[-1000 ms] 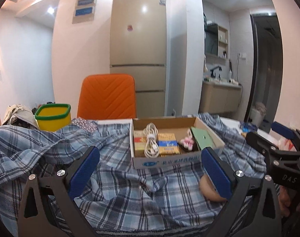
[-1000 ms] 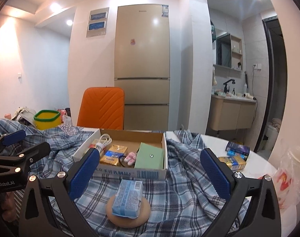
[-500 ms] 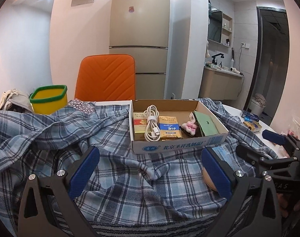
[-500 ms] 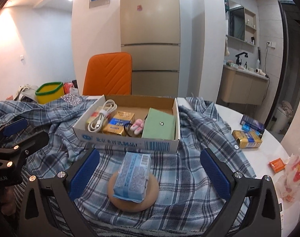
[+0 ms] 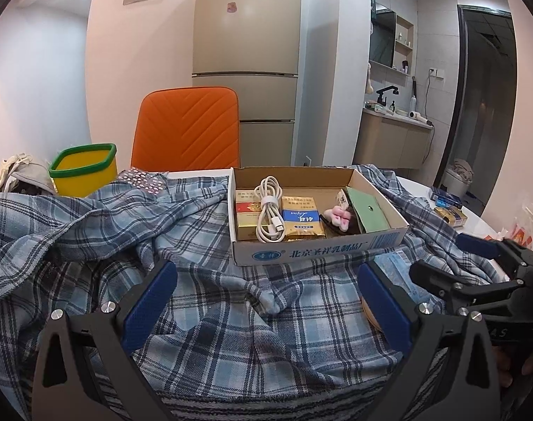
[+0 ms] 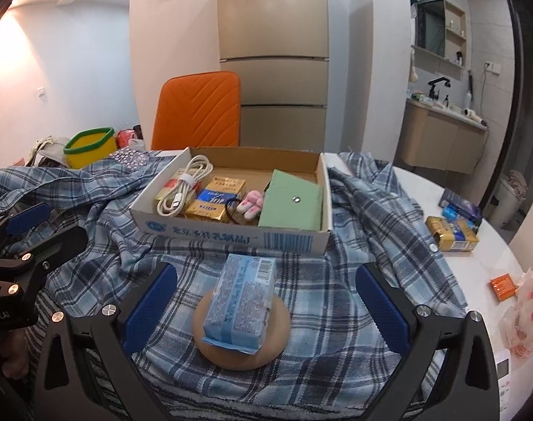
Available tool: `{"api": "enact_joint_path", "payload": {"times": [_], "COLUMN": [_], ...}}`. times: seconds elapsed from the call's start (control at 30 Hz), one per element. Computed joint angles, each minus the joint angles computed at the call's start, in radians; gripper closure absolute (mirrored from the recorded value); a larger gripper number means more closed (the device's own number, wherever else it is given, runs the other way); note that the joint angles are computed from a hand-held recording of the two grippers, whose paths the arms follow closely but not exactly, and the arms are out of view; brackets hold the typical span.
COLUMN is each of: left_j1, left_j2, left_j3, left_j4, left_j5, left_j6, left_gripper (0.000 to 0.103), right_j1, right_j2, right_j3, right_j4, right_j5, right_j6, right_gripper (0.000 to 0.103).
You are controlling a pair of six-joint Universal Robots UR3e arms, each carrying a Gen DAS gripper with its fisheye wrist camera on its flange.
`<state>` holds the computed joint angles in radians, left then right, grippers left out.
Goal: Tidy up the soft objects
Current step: 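Move the right tool down to the blue tissue pack on the wooden coaster, then grasp the blue tissue pack with the right tool and lift it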
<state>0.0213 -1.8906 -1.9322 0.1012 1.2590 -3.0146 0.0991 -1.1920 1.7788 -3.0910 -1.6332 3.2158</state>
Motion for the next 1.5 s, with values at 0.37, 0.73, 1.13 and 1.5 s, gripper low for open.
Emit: {"api": "enact_joint_path", "payload": {"times": [0.37,0.73,1.13,1.5], "left_j1": [-0.012,-0.02,-0.138,-0.264], "left_j2": [-0.02,-0.026,-0.066,-0.27], "left_j3": [0.035,0.053,0.36,0.666], "left_j4": [-0.047,-0.076,-0.591,-0.857], "left_j5": [0.016,0.027,-0.024,0.027], "left_j6": [0.018,0.031,0.18,0.245], "left_gripper": [0.001,0.001,0.014,0.014], "right_j1": [-0.007,0.0,-0.032,-0.111], "right_j2": [0.059,0.094,-0.079,-0.142], "right_j3": [-0.127,-0.193,0.103,0.197], "right_j4": [0.235,0.34,-0.032,-0.055], "right_j5": [0.076,0.075,-0.091,-0.066], "right_j6": [-0.038,-0.059,0.033,0.115], "right_gripper": [0.03,0.053,0.06,0.06]}}
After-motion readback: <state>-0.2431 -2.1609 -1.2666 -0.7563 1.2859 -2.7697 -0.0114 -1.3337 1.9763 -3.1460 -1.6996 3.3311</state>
